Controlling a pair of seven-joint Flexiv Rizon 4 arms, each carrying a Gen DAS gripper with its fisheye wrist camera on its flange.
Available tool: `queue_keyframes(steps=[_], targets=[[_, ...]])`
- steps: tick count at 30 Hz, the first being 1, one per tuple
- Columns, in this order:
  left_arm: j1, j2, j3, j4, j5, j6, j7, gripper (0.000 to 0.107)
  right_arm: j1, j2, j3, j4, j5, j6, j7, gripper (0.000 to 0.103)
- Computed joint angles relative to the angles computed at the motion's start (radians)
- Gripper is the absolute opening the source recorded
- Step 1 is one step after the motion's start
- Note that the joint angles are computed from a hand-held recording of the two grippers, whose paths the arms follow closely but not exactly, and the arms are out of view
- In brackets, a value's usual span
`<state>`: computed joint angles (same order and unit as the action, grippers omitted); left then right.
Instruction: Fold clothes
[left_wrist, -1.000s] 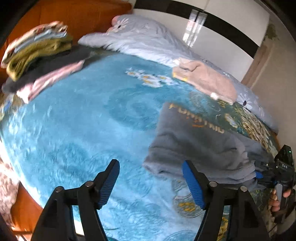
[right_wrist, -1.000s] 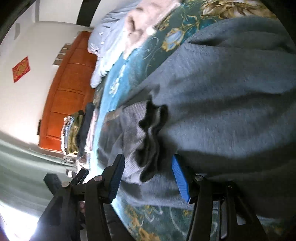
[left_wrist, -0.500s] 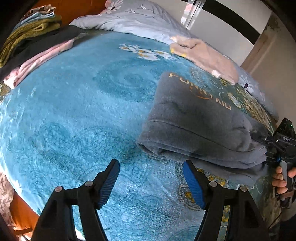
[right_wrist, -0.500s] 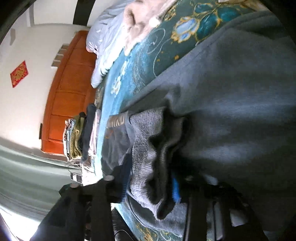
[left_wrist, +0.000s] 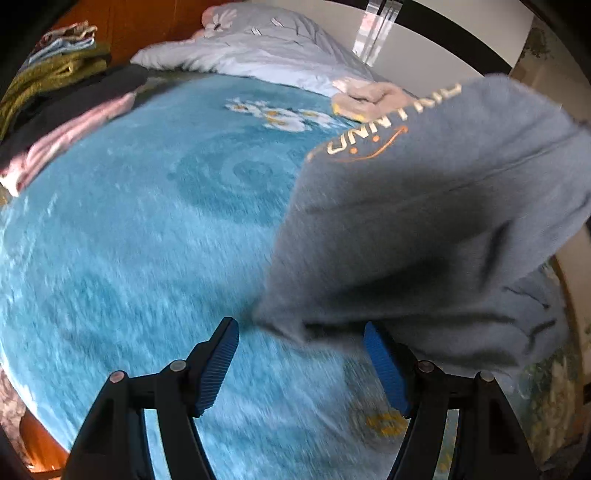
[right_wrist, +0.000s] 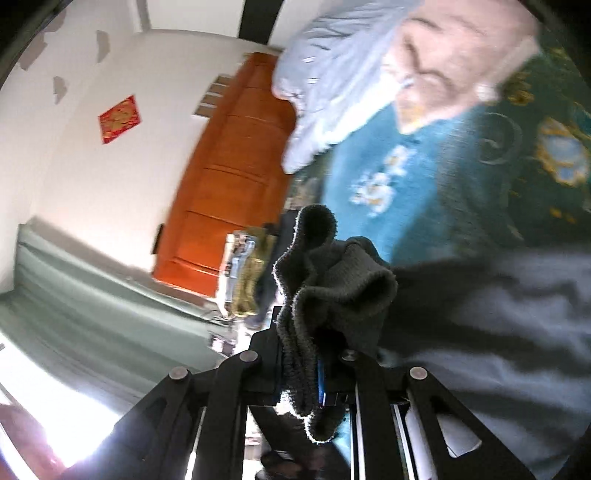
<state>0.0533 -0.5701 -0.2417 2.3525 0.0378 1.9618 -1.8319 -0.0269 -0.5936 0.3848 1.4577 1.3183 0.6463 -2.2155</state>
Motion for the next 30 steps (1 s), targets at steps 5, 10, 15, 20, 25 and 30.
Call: queue_keyframes(steps=[5, 10, 15, 20, 25, 30], targets=[[-0.137, -0.034, 0.155, -0.027, -0.137, 0.054, -0.029, 0.074, 0.047, -0.025, 0.004, -0.058, -0.032, 0.009, 0.032, 0.013], [-0.07, -0.051, 0.126, -0.005, -0.124, 0.125, -0.085, 0.075, 0.038, -0.023, 0.018, -0.058, -0.051, 0.01, 0.001, 0.013], [0.022, -0.07, 0.07, 0.007, -0.041, 0.16, -0.129, 0.075, 0.019, 0.0, -0.005, 0.047, -0.067, 0.08, -0.059, 0.013], [0.086, -0.084, 0.029, 0.0, 0.041, 0.162, -0.156, 0.079, -0.047, -0.063, -0.019, 0.125, 0.0, 0.116, -0.053, 0.013], [0.17, -0.089, -0.028, 0.012, 0.116, 0.154, -0.175, 0.079, -0.075, -0.101, -0.01, 0.166, 0.05, 0.132, -0.103, 0.013], [0.24, -0.1, -0.079, 0.021, 0.178, 0.155, -0.194, 0.079, -0.037, -0.121, -0.024, 0.169, -0.003, 0.192, -0.073, 0.013]])
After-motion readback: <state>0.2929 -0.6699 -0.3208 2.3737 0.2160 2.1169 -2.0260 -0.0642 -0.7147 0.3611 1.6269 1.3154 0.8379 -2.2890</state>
